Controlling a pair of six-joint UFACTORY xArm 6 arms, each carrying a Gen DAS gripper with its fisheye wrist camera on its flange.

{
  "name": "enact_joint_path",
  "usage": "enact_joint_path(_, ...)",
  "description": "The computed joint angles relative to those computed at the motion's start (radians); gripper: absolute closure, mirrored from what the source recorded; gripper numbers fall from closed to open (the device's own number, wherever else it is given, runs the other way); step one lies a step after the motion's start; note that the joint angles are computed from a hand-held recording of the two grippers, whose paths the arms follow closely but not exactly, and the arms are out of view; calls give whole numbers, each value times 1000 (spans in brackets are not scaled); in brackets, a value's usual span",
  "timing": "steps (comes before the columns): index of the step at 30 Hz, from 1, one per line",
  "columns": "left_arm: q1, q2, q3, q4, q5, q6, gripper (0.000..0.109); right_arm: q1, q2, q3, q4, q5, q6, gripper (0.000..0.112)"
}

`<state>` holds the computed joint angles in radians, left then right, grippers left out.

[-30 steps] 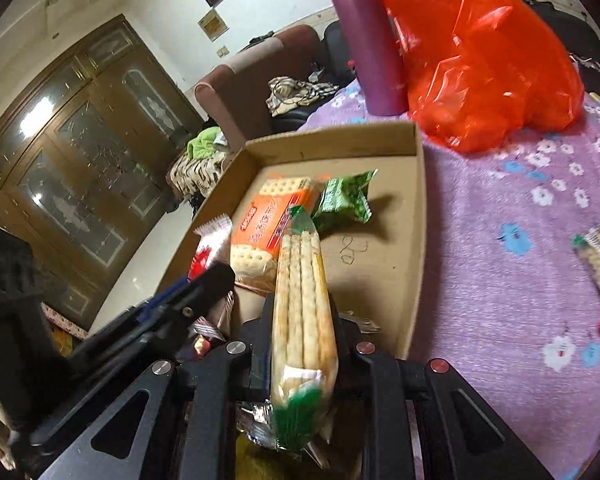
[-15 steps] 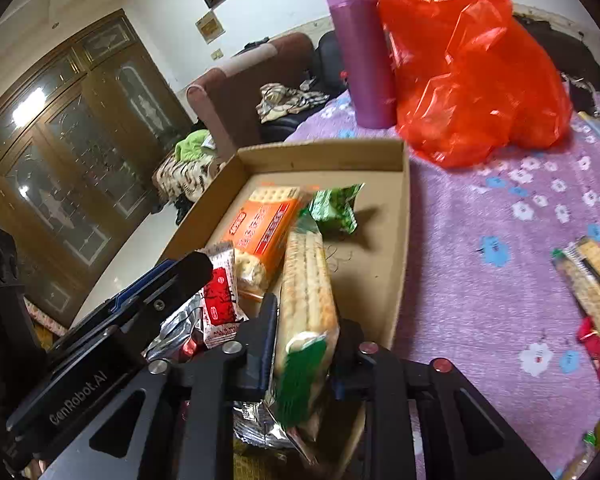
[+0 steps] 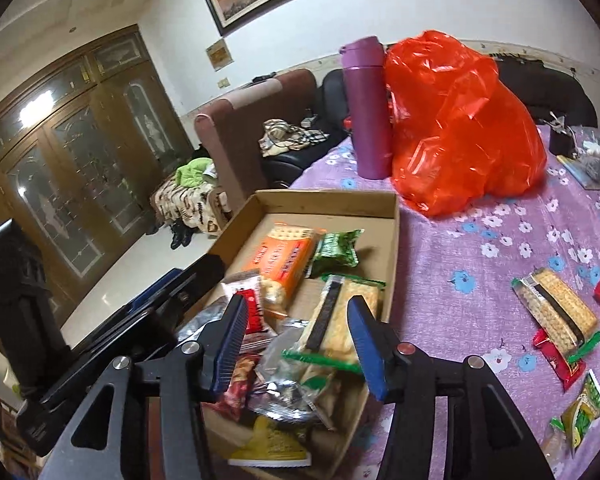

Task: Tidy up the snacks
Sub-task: 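Move both open grippers back over the snacks on the table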

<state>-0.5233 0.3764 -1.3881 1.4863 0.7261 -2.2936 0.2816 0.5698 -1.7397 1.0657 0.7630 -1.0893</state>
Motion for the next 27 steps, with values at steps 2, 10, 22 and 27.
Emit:
enact_joint_path(2,-2,4,-7,-6,7,13,40,0,-15,18,6,-2,-23,56)
enact_joint_path(10,-36,-6,0,12,98,8,27,-30,3,-13,18,60,-36,53)
enact_joint_path(22,-65,9,-15,-2,170,1,19,-172,58,-78,66,60,32,53)
enact_joint_path(27,-83,60,-82,-45,208,124,18,-281,72,-67,55,-70,151,53)
